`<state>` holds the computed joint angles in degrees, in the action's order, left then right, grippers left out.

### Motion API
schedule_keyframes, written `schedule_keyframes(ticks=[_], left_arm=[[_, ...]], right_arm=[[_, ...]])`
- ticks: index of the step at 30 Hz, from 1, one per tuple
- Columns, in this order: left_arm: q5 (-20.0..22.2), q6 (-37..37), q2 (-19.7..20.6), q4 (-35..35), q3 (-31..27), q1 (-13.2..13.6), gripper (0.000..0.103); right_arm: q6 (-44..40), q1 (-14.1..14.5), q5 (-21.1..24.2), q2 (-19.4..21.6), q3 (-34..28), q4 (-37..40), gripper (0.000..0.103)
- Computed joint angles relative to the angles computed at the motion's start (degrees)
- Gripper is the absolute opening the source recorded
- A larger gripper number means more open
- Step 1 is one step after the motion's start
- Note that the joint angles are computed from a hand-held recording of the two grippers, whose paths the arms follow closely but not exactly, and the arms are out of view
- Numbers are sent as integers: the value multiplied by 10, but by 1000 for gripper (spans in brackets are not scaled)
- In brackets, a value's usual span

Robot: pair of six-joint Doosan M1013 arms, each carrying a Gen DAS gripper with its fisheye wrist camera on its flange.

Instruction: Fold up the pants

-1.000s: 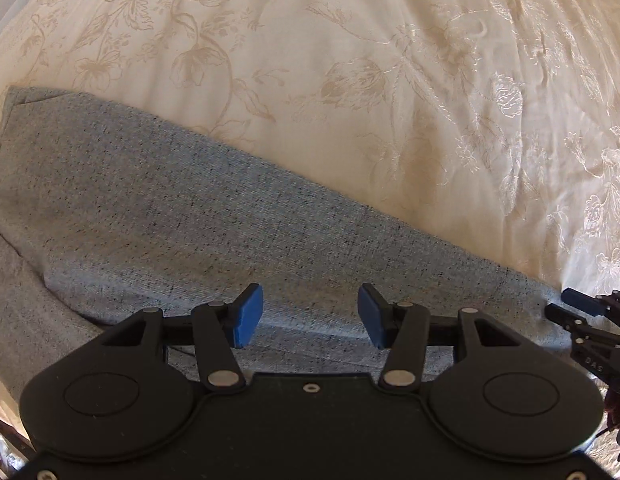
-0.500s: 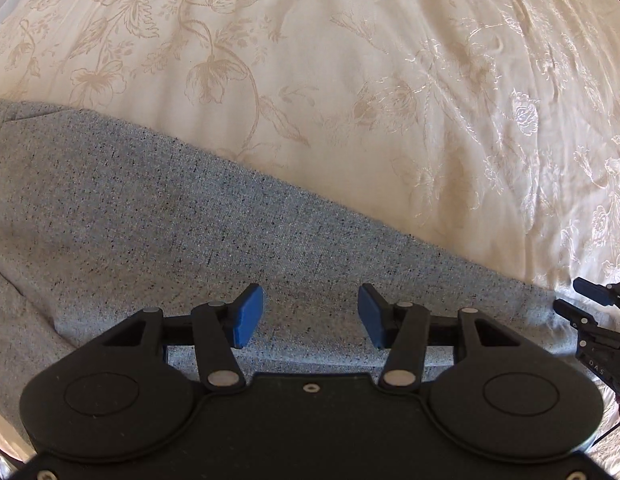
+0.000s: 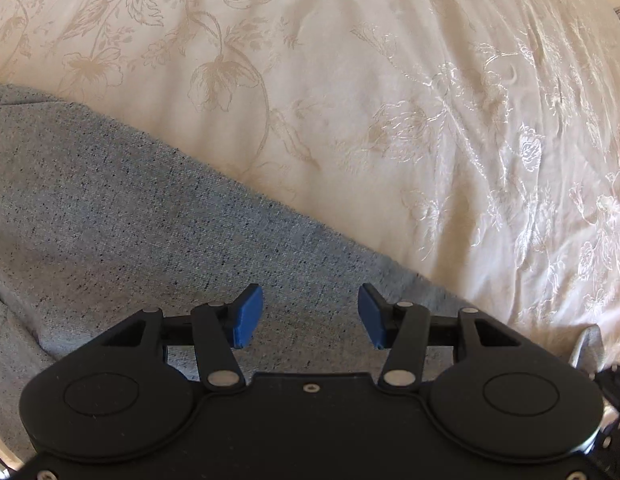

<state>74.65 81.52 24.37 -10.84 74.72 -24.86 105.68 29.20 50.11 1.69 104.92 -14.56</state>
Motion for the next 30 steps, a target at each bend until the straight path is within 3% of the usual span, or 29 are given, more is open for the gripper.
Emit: schedule_keyframes(ticks=[6,13,14,15,16,20,24,28,30], left_arm=[[37,-26,31,-27,-24,-1,59],[62,-45,41,-16,-27,-3,58],[61,-40,40,-12,-25,-4,52],[56,-38,38,-3,-22,-5,35],[45,-39,32,7,-16,-7,7],[-35,7,-25,-58,29,14,8],[-85,131,-113,-74,91,28,7],[-75,185,-172,-91,158,51,7],[-66,187,-187,-78,192,56,7]], right_arm=[[93,84,34,-18,18,-110,4],[181,128,73,-5,12,-143,4],[198,130,77,-3,10,-147,4],[214,131,81,-2,8,-152,4],[231,129,85,-1,5,-156,4],[345,127,101,-4,-5,-169,4],[487,148,106,-29,-12,-190,4],[570,194,140,-29,-21,-186,6],[589,208,155,-19,-23,-157,11]])
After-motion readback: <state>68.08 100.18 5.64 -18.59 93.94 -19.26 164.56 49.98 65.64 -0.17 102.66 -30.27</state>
